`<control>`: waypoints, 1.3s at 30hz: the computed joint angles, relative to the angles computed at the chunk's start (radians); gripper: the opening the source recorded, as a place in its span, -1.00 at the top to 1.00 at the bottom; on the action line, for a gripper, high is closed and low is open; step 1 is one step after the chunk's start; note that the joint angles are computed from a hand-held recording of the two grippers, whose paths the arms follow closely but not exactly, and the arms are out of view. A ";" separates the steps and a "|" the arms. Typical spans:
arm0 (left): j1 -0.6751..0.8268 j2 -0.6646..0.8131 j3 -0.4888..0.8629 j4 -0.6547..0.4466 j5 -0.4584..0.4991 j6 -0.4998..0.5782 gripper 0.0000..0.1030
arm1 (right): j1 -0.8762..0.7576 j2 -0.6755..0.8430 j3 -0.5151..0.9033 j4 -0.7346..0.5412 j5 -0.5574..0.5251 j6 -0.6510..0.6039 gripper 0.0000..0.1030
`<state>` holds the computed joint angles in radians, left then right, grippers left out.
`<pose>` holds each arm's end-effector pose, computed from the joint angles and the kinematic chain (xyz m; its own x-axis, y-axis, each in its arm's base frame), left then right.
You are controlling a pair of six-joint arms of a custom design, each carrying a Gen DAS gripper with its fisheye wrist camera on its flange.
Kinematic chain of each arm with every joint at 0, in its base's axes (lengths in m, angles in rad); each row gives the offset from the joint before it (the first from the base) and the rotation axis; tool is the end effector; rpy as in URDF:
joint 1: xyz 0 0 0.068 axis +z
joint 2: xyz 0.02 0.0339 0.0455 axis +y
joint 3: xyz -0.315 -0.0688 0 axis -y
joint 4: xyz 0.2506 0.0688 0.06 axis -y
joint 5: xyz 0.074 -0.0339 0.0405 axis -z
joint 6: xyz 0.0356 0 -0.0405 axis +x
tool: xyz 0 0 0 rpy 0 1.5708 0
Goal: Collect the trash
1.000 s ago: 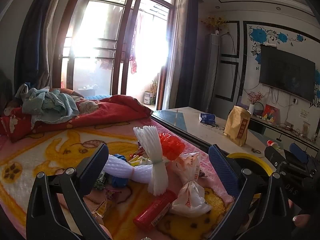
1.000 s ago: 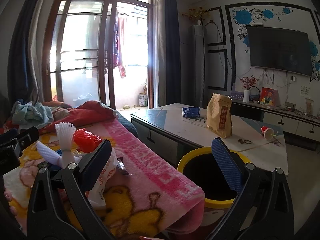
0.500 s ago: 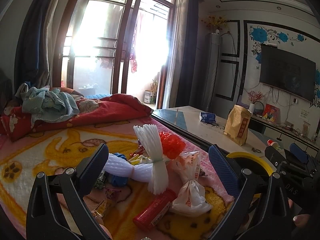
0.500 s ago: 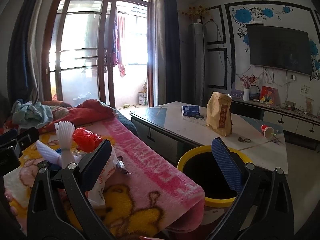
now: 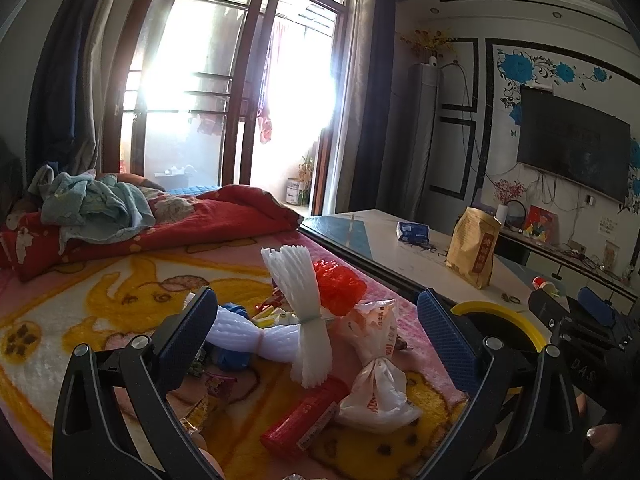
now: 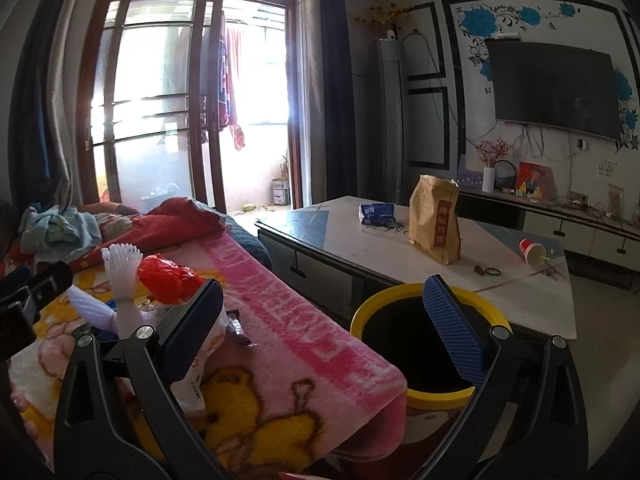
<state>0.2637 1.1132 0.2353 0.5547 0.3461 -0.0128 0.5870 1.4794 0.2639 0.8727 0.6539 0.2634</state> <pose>0.1856 0.0376 0.2075 -0.3074 -0.0955 -0.9468 0.0614 0.9909 -0.1199 0.2043 0.1099 0.1787 -0.2605 0.0749 -0.9626 0.1090 0.9929 0.0478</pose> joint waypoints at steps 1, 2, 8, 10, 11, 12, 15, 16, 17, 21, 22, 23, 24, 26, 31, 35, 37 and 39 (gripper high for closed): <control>-0.004 0.003 0.002 -0.003 0.002 -0.002 -0.88 | -0.002 0.001 0.002 -0.002 -0.002 0.003 -0.79; -0.011 0.009 0.007 -0.007 0.003 -0.005 -0.88 | -0.004 0.001 0.003 -0.002 -0.005 0.003 -0.79; -0.082 0.073 0.049 0.011 -0.051 -0.025 -0.88 | -0.039 -0.015 0.007 -0.011 -0.027 0.001 -0.79; -0.102 0.098 0.070 0.011 -0.072 -0.036 -0.88 | -0.062 -0.027 0.010 -0.021 -0.044 -0.001 -0.79; -0.114 0.114 0.081 0.015 -0.083 -0.043 -0.88 | -0.067 -0.028 0.013 -0.025 -0.049 -0.001 -0.79; -0.119 0.127 0.089 0.019 -0.091 -0.047 -0.88 | -0.076 -0.028 0.019 -0.033 -0.057 -0.001 -0.79; -0.125 0.164 0.124 0.015 -0.110 -0.060 -0.88 | -0.095 -0.025 0.029 -0.035 -0.083 -0.006 -0.79; -0.121 0.171 0.135 0.008 -0.110 -0.063 -0.88 | -0.103 -0.019 0.041 -0.042 -0.105 -0.011 -0.79; -0.114 0.186 0.150 0.001 -0.109 -0.068 -0.88 | -0.109 -0.015 0.052 -0.051 -0.127 -0.018 -0.79; -0.074 0.233 0.206 -0.038 -0.090 -0.082 -0.88 | -0.116 0.014 0.097 -0.081 -0.203 -0.052 -0.79; -0.064 0.244 0.222 -0.054 -0.083 -0.084 -0.88 | -0.121 0.025 0.120 -0.115 -0.241 -0.056 -0.79; -0.049 0.258 0.242 -0.071 -0.072 -0.085 -0.88 | -0.119 0.028 0.131 -0.133 -0.253 -0.053 -0.79; -0.036 0.271 0.258 -0.079 -0.061 -0.086 -0.88 | -0.124 0.044 0.157 -0.165 -0.291 -0.053 -0.79; -0.013 0.294 0.282 -0.089 -0.047 -0.085 -0.88 | -0.124 0.068 0.190 -0.206 -0.333 -0.049 -0.79; 0.040 0.354 0.358 -0.154 0.001 -0.078 -0.88 | -0.124 0.142 0.285 -0.319 -0.434 -0.005 -0.79; 0.076 0.403 0.415 -0.199 0.039 -0.079 -0.88 | -0.113 0.199 0.353 -0.403 -0.478 0.020 -0.79; 0.087 0.421 0.438 -0.225 0.060 -0.080 -0.88 | -0.110 0.228 0.381 -0.436 -0.497 0.026 -0.78; 0.099 0.446 0.458 -0.239 0.106 -0.075 -0.88 | -0.105 0.254 0.407 -0.467 -0.511 0.027 -0.72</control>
<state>0.3625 1.5593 0.6937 0.3160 0.4523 -0.0883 0.4816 1.7335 0.6711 0.4056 0.1427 0.2905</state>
